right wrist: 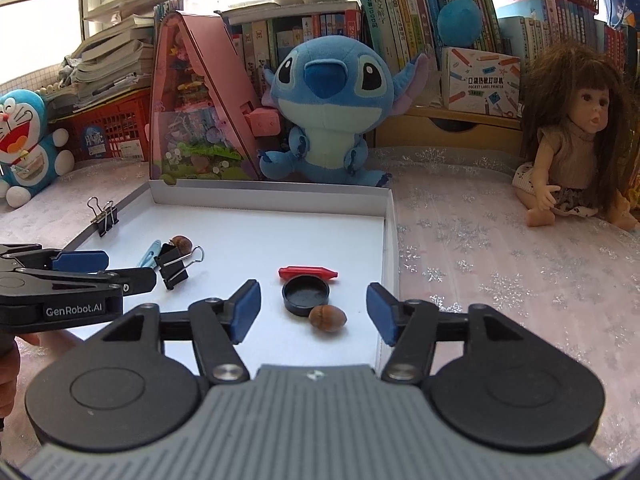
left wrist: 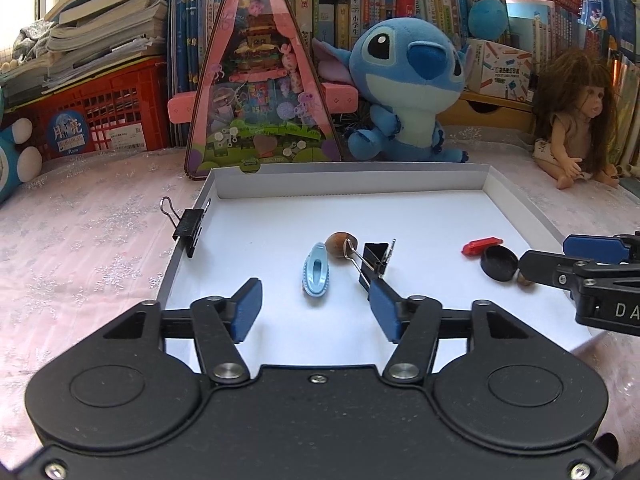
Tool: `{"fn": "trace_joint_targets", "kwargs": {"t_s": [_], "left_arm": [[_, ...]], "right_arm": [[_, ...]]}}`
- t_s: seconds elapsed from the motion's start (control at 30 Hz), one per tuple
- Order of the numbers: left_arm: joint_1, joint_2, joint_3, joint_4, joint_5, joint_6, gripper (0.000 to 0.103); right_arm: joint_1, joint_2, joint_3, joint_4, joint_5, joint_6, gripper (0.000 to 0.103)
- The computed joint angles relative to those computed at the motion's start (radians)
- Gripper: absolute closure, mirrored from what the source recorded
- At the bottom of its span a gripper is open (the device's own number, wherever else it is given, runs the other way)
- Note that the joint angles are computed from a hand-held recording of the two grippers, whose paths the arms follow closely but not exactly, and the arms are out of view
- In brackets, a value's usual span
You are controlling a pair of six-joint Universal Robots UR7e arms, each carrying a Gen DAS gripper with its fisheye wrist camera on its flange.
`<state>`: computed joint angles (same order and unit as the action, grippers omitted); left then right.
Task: Organize rigid objects
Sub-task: 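Open the left tool releasing the hair clip while the right tool opens releasing the nut, then withdraw both open tools from the tray toward the remaining objects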
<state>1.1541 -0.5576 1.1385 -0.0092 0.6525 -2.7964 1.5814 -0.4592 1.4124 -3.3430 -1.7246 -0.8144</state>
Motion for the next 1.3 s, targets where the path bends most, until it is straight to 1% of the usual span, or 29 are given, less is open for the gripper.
{"fn": "trace_joint_targets", "kwargs": {"t_s": [0.2, 0.3, 0.63, 0.8, 0.87, 0.97, 1.03, 1.2, 1.3], "left_arm": [[-0.027, -0.04, 0.083, -0.031, -0.006, 0.006, 0.031], [-0.044, -0.061, 0.13, -0.065, -0.015, 0.025, 0.025], [-0.083, -0.105, 0.235, -0.107, -0.014, 0.008, 0.021], [-0.099, -0.12, 0.286, -0.13, -0.016, 0.007, 0.021], [-0.106, -0.131, 0.319, -0.166, -0.021, 0.016, 0.021], [-0.116, -0.154, 0.381, -0.253, -0.028, 0.066, 0.021], [-0.122, -0.167, 0.412, -0.283, -0.027, 0.083, 0.02], [-0.129, -0.187, 0.461, -0.285, -0.022, 0.039, 0.02], [-0.133, -0.2, 0.501, -0.308, -0.022, 0.032, 0.02]], "right_arm": [[-0.006, -0.029, 0.064, -0.044, 0.028, -0.021, 0.02], [-0.009, -0.048, 0.097, -0.057, 0.041, -0.03, 0.018], [-0.021, -0.097, 0.192, -0.118, 0.073, -0.076, 0.015], [-0.029, -0.116, 0.237, -0.15, 0.081, -0.104, 0.014], [-0.033, -0.125, 0.255, -0.159, 0.086, -0.11, 0.014], [-0.041, -0.14, 0.284, -0.178, 0.097, -0.12, 0.013], [-0.046, -0.147, 0.304, -0.199, 0.104, -0.134, 0.012], [-0.063, -0.167, 0.348, -0.225, 0.112, -0.156, 0.011], [-0.073, -0.173, 0.373, -0.253, 0.111, -0.17, 0.011]]}}
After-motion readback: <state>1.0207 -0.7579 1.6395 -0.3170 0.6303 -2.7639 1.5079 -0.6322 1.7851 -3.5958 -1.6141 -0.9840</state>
